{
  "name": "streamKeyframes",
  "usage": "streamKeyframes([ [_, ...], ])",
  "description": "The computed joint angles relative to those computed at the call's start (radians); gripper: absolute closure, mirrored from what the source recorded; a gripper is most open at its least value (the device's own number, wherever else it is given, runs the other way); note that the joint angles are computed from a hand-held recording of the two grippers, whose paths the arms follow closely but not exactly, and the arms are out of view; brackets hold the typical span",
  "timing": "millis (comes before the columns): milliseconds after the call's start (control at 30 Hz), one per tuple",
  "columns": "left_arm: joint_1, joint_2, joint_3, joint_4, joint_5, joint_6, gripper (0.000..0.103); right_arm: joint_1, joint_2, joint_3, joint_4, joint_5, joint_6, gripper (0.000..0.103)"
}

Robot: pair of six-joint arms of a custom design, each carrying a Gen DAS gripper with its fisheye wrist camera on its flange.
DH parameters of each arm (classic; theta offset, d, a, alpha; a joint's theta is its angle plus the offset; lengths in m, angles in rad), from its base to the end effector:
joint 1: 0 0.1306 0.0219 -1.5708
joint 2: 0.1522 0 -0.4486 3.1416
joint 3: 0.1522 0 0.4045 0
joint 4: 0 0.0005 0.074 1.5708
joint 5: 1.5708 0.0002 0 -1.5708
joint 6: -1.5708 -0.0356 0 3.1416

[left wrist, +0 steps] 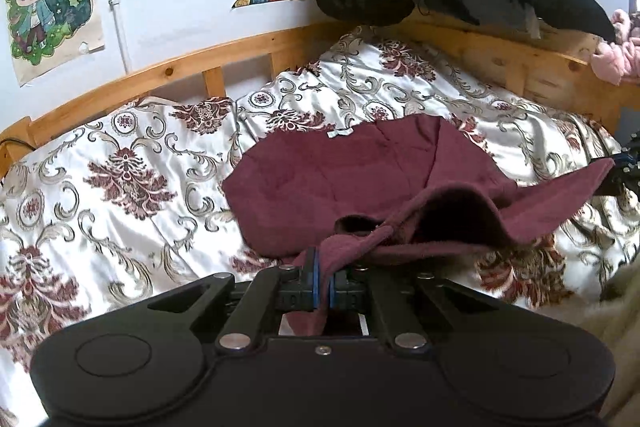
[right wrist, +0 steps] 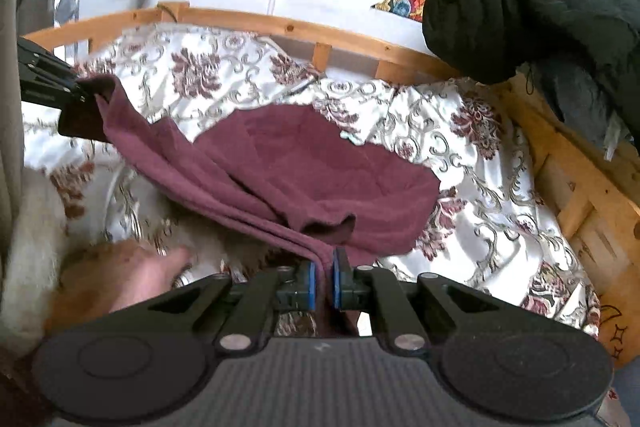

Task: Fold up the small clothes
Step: 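Grasp the hem with the left gripper while the right gripper grasps the hem, then lift the hem with both grippers and fold it toward the collar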

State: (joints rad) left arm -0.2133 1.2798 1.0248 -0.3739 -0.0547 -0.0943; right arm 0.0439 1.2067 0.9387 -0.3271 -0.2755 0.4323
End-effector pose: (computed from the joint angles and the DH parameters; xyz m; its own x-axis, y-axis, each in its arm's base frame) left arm 0.4301 -0.0917 0.4082 -0.5565 0.2168 -0.8021 0.2216 0.9691 0.1082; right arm 0.4064 0.0270 0.4012 -0.3966 -0.4210 -0.8158 -0.4773 0.8536 -0.2085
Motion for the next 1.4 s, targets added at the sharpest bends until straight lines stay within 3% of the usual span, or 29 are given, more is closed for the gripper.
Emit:
streamKeyframes([
  [167,0.018,0.115,0.191,-0.113,-0.009,0.046,0.098,-0.017,0.095,0.099,0.063,-0.04,-0.041,0.094],
  [300,0.022,0.248,0.38,-0.211,-0.055,0.023,0.098,-0.024,0.224,0.238,0.073,-0.047,-0.038,0.094],
  [433,0.017,0.417,0.59,-0.305,-0.131,-0.046,0.098,-0.027,0.378,0.413,0.033,-0.051,-0.03,0.094],
  [600,0.022,0.625,0.826,-0.392,-0.17,-0.069,0.098,-0.031,0.579,0.643,-0.046,-0.02,-0.022,0.094],
  [667,0.028,0.705,0.915,-0.426,-0.164,-0.05,0.097,-0.037,0.659,0.73,-0.084,-0.02,-0.048,0.093],
  [767,0.047,0.802,1.016,-0.476,-0.114,0.039,0.097,-0.049,0.758,0.829,-0.145,-0.051,-0.144,0.093],
  [900,0.065,0.86,1.043,-0.479,-0.07,0.069,0.096,-0.05,0.853,0.931,-0.213,-0.053,-0.209,0.093],
  [1000,0.079,0.888,1.059,-0.486,-0.04,0.1,0.088,-0.043,0.889,0.965,-0.22,-0.04,-0.224,0.092],
  [1100,0.1,0.902,1.073,-0.505,0.034,0.16,0.071,-0.042,0.908,0.98,-0.219,-0.03,-0.262,0.072],
  [1167,0.113,0.895,1.062,-0.505,0.069,0.197,0.054,-0.044,0.901,0.959,-0.191,-0.033,-0.281,0.042],
  [1233,0.126,0.862,1.005,-0.452,0.083,0.233,0.028,-0.048,0.883,0.926,-0.161,-0.044,-0.294,0.031],
  [1333,0.146,0.802,0.909,-0.359,0.122,0.268,0.011,-0.055,0.852,0.869,-0.101,-0.063,-0.3,0.008],
  [1400,0.156,0.768,0.855,-0.318,0.134,0.289,0.008,-0.061,0.824,0.816,-0.046,-0.073,-0.306,0.002],
])
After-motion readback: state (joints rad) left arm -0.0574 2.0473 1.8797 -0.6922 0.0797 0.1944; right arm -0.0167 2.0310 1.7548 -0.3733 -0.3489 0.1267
